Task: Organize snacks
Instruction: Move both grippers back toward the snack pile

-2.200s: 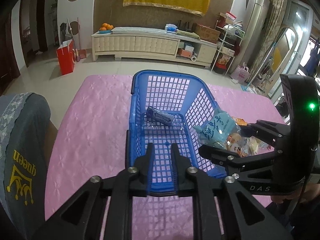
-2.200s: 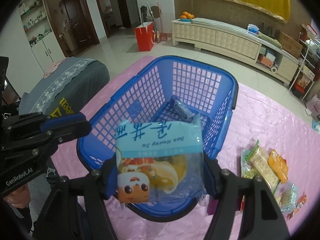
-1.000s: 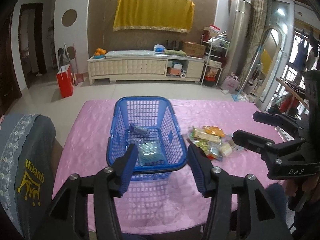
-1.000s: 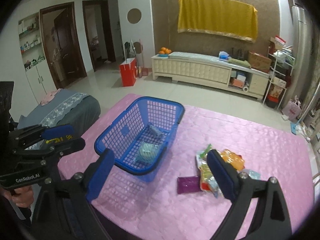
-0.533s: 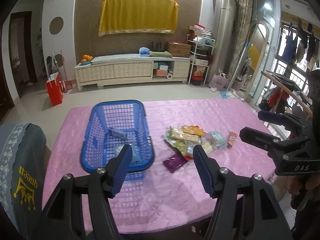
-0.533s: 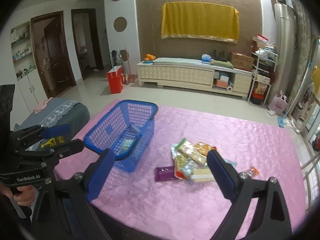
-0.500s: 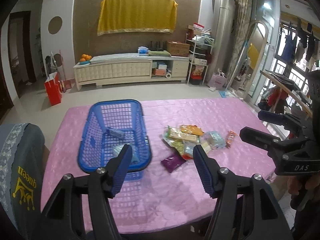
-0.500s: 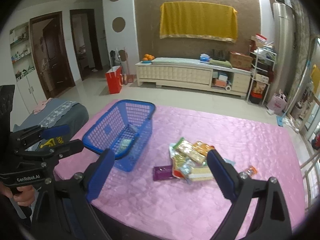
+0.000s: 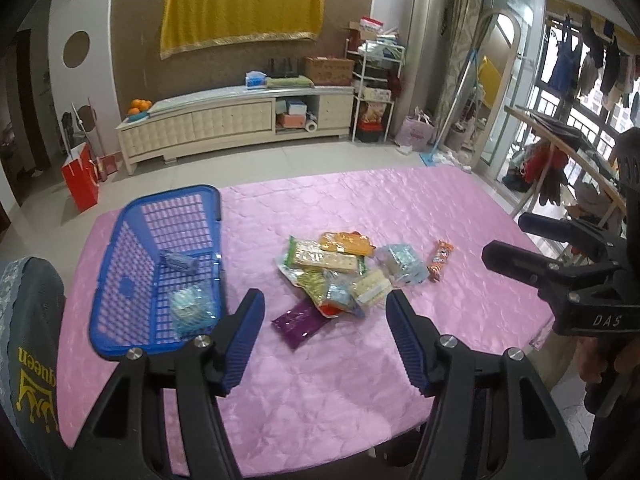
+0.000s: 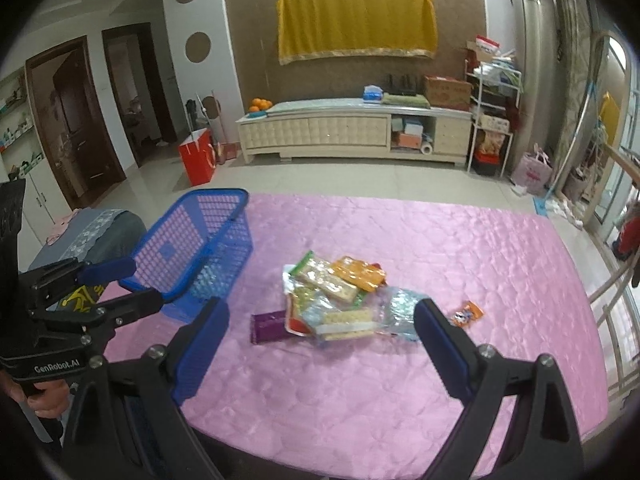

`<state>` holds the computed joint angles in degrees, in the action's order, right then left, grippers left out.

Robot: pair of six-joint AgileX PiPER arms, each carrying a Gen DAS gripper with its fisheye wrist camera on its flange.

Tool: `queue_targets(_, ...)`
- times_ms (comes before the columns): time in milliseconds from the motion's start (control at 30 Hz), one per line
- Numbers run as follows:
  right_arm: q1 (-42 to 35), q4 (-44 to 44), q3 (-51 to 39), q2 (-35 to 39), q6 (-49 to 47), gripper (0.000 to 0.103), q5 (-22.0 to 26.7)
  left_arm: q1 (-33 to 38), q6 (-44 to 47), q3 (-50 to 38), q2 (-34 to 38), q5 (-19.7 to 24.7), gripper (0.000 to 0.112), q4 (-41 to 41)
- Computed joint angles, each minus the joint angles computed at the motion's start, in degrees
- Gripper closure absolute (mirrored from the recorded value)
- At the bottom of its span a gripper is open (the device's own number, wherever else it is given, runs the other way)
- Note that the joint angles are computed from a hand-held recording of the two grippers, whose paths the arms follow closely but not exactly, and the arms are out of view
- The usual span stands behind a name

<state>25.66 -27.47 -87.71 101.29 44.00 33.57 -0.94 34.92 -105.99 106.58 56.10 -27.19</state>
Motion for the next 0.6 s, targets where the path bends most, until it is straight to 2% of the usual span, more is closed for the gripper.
queue_targets(267,-5.96,5.72,3.36,1.01,-4.77,0.007,-3.35,-5.82,-3.59,-5.45,6.41,0.41,0.052,5.24)
queue_targets(400,-8.28,7.39,4.08,2.47,-6.42,0.007,-3.97,-7.77,-3.65,-11.43,11.47,3.09,0.051,6.32)
queue_targets(600,-11.22,9.07,4.4,5.15,-7.69,0.007,-4.61,-10.14,-1.68,-23.6,21.11,9.95,0.046,6.15)
